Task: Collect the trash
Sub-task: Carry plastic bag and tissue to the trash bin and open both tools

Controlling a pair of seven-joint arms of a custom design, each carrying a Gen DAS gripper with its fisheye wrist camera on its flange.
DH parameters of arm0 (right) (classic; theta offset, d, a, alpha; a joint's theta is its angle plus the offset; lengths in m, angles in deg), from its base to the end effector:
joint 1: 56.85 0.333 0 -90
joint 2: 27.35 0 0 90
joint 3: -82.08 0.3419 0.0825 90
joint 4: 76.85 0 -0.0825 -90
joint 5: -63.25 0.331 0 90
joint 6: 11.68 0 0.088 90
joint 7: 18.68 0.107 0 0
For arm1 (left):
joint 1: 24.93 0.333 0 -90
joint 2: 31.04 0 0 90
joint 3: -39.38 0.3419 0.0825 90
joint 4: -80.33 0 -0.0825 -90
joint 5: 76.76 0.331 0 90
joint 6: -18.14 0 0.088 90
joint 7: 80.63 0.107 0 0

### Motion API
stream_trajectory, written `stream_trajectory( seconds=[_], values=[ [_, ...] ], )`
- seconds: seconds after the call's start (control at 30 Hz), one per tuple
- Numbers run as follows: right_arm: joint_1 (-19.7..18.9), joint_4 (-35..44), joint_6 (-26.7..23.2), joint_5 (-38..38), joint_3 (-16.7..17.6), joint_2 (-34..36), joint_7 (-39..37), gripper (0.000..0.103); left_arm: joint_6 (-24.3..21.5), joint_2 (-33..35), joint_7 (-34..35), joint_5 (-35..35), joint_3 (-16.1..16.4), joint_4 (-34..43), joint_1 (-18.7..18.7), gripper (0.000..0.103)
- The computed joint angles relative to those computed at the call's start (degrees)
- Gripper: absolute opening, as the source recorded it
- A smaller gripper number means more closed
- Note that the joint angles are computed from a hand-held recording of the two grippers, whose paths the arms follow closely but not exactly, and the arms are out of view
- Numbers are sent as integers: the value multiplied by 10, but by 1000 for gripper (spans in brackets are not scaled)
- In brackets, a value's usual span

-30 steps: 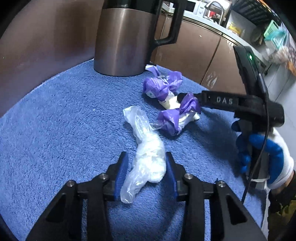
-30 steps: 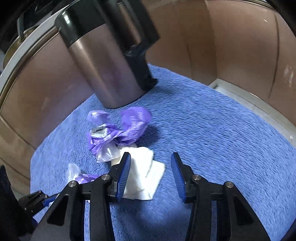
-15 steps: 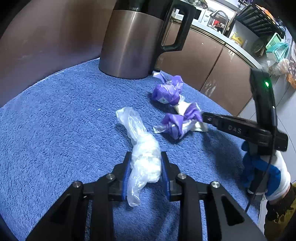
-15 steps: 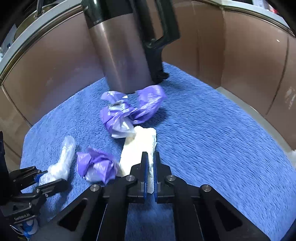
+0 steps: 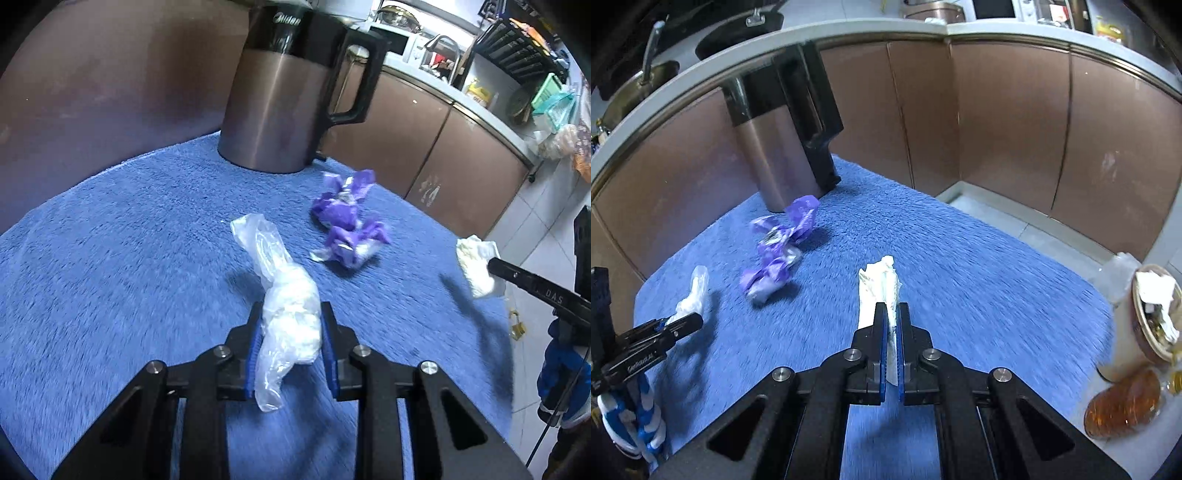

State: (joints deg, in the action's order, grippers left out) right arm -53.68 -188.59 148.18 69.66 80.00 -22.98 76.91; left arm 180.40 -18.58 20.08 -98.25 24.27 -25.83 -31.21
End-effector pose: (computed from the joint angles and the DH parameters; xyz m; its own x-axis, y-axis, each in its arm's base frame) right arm 0.5792 0.0067 0.5794 -0.1003 -0.9814 -0.1639 -0.7152 0.1856 -0.6738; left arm 0.5885 -0.1935 0.5462 -0.3076 -0.9171 0.2536 -0.7351 0.0598 -0.6753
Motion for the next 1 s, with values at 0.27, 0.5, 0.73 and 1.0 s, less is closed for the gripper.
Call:
stream_trajectory(
  seconds=[0.27, 0.5, 0.73, 1.0],
  values=[
    [18, -111, 41, 0, 11, -126, 20, 4, 60, -144, 1, 4, 18, -118, -28, 26],
    [35, -161, 65, -27, 34, -215, 52, 4, 103, -264, -151, 185, 6, -210, 0, 26],
    [25, -193, 57, -69, 71, -299, 105, 4, 113, -346, -194, 234, 20, -266, -4, 26],
    [5, -221, 38, -115, 104, -364, 162, 4, 131, -404, -205, 241, 39, -315, -13, 26]
  ],
)
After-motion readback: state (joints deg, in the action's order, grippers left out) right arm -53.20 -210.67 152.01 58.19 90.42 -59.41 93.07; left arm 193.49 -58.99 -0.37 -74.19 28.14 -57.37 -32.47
